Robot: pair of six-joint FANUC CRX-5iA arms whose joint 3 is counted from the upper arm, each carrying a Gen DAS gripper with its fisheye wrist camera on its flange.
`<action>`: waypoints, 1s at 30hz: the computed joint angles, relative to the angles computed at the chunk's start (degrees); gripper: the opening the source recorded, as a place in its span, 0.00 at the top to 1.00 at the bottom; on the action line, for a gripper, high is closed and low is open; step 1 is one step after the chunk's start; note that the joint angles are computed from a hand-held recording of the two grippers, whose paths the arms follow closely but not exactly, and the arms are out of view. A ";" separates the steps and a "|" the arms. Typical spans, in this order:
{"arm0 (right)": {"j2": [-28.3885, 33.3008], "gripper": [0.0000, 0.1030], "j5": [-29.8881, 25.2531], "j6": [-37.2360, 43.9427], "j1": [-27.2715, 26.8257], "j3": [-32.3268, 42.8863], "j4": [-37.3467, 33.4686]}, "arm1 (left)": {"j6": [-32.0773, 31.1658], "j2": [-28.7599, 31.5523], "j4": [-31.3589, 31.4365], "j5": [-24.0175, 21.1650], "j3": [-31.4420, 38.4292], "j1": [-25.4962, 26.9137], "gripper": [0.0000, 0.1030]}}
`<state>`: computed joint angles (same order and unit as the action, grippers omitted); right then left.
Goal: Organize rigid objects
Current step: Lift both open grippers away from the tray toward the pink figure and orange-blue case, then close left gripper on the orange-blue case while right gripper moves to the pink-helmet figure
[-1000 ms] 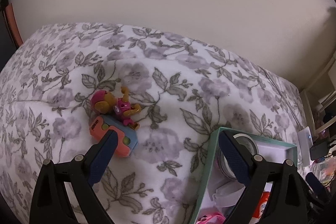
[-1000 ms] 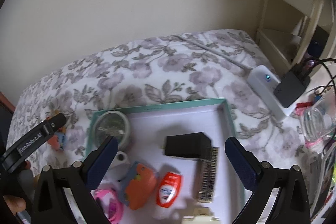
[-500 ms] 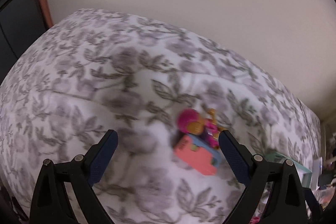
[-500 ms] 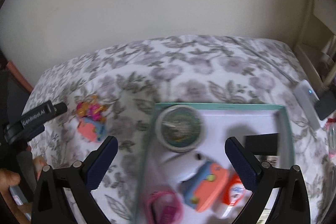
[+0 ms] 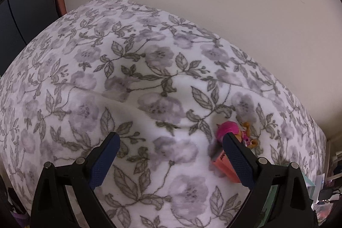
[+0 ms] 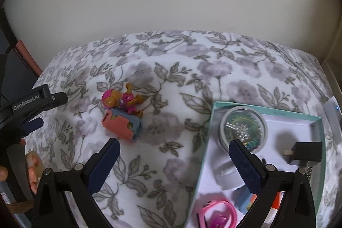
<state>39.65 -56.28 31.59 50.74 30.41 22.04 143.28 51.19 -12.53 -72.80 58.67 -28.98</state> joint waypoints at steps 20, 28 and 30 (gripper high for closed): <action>3.41 0.00 1.26 1.41 0.18 3.26 -0.06 | -3.76 5.73 4.51 -3.85 5.95 0.71 0.06; 8.41 0.00 -0.32 3.04 0.61 8.97 0.98 | -2.82 5.16 5.67 -2.98 2.86 2.67 0.06; 8.84 0.00 -0.35 2.11 0.61 8.95 2.05 | -3.09 5.56 6.62 -2.68 2.99 2.89 0.06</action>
